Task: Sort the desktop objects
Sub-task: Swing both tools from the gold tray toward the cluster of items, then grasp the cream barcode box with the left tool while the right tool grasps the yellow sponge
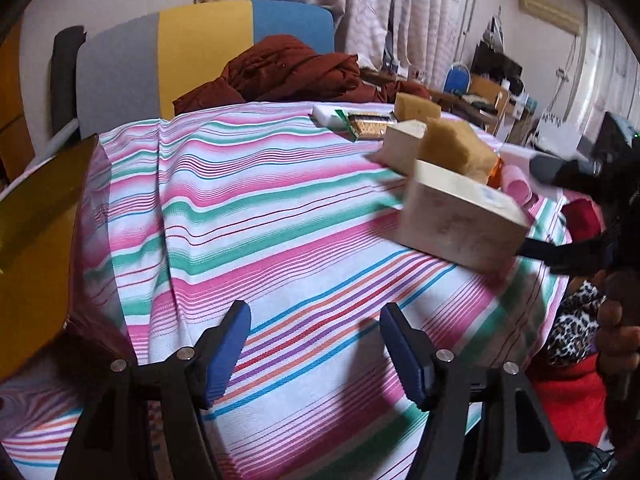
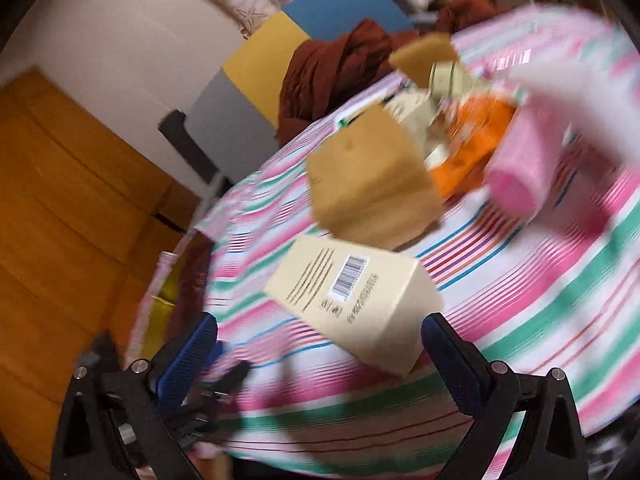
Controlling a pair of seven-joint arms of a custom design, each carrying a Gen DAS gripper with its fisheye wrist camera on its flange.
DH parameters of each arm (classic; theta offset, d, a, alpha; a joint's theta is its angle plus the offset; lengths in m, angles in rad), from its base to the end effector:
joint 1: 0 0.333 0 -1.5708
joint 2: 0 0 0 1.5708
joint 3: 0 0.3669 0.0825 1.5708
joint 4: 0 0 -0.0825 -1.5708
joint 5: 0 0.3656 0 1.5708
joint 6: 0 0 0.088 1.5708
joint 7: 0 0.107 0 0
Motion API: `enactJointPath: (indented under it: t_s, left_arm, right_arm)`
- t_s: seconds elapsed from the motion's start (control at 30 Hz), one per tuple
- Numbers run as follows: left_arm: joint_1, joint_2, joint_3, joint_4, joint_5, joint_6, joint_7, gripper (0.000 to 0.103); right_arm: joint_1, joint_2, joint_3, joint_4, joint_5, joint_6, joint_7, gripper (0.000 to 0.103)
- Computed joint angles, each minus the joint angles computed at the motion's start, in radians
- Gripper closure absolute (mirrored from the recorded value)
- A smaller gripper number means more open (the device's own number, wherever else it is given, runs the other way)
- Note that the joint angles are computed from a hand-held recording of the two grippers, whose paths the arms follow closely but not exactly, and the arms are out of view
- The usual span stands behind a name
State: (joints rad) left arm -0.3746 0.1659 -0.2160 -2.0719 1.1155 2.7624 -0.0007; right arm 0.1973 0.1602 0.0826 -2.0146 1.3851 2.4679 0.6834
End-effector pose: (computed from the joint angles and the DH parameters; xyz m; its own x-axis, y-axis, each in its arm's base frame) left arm 0.4765 -0.3578 0.4563 -0.0079 -0.9923 0.1240 -0.7177 -0.0807 -0.6917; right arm 0.5797 0.1621 0.4642 0.2989 -0.6457 -0.7027 -0.8731 0.1121 -0.4744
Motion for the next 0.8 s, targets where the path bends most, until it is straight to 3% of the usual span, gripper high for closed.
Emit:
enactJointPath:
  t_s: [0.17,0.27,0.4,0.5,0.6,0.7,0.8]
  left_arm:
    - [0.011,-0.002,0.007,-0.007,0.019,0.053,-0.029,0.029]
    - [0.012,-0.007,0.013,-0.014,0.036,0.071,-0.051,0.029]
    - [0.016,0.0,0.024,-0.009,0.106,0.113,-0.139,0.024]
    - [0.021,-0.003,0.016,-0.007,0.061,0.106,-0.126,0.024]
    - [0.028,-0.006,0.004,0.002,-0.019,0.102,-0.075,0.025]
    - [0.017,0.007,0.005,0.039,-0.018,0.11,-0.051,0.025]
    - [0.035,0.067,-0.039,0.109,-0.195,0.125,0.18,0.025]
  right_arm:
    - [-0.054,0.093,0.012,0.082,0.128,-0.271,0.028,0.0]
    - [-0.067,0.138,0.028,0.126,0.137,-0.359,0.045,0.0]
    - [-0.041,0.05,0.02,0.069,0.125,-0.225,-0.117,0.0]
    - [-0.022,-0.003,0.005,0.037,0.147,-0.09,-0.204,0.0]
    - [-0.021,-0.001,-0.011,0.038,0.135,-0.023,-0.194,0.0]
    - [-0.029,0.022,-0.016,0.049,0.149,0.015,-0.167,0.0]
    - [-0.032,0.029,-0.011,0.061,0.145,0.03,-0.144,0.0]
